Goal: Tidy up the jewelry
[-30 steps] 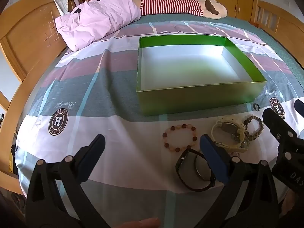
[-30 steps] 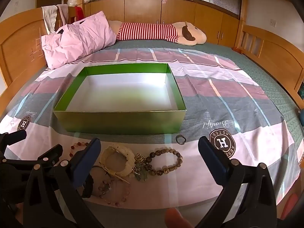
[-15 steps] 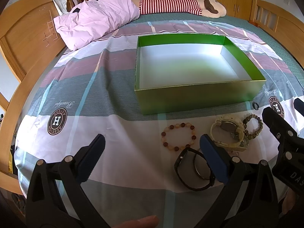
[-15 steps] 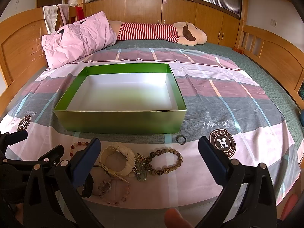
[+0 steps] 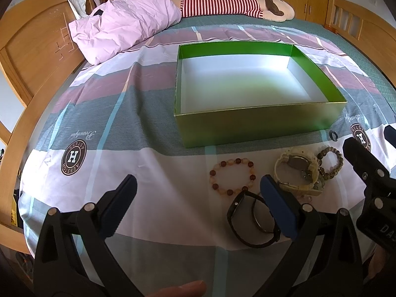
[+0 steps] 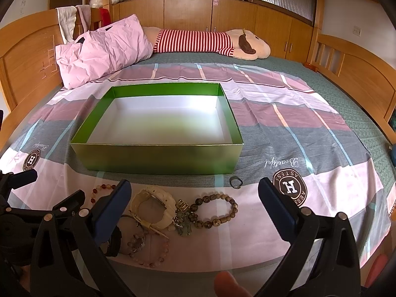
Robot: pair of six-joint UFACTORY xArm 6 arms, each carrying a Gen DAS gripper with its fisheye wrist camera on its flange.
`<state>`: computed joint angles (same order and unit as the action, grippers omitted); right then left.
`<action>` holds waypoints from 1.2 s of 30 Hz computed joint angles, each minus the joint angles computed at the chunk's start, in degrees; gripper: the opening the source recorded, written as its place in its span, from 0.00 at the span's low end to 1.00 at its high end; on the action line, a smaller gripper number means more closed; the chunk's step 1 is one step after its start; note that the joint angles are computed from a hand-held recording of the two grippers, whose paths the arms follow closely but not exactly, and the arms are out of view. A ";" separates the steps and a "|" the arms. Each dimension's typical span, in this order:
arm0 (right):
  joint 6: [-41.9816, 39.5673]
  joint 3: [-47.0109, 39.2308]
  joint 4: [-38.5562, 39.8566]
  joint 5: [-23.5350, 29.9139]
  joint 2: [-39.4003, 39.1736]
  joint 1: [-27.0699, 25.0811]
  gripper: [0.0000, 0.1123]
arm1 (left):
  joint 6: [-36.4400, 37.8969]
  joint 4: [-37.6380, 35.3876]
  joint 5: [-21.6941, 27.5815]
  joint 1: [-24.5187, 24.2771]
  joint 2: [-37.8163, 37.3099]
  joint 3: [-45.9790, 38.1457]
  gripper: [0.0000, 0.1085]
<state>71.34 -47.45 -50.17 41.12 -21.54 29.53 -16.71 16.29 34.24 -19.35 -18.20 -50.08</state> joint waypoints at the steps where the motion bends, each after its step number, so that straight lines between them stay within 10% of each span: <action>1: 0.05 0.02 -0.01 0.01 -0.03 0.00 0.90 | 0.06 -0.02 0.00 0.01 0.00 0.03 0.93; 36: -3.16 -1.41 -2.34 4.71 0.44 -0.75 0.90 | 1.26 0.94 0.96 -0.04 0.62 -0.79 0.93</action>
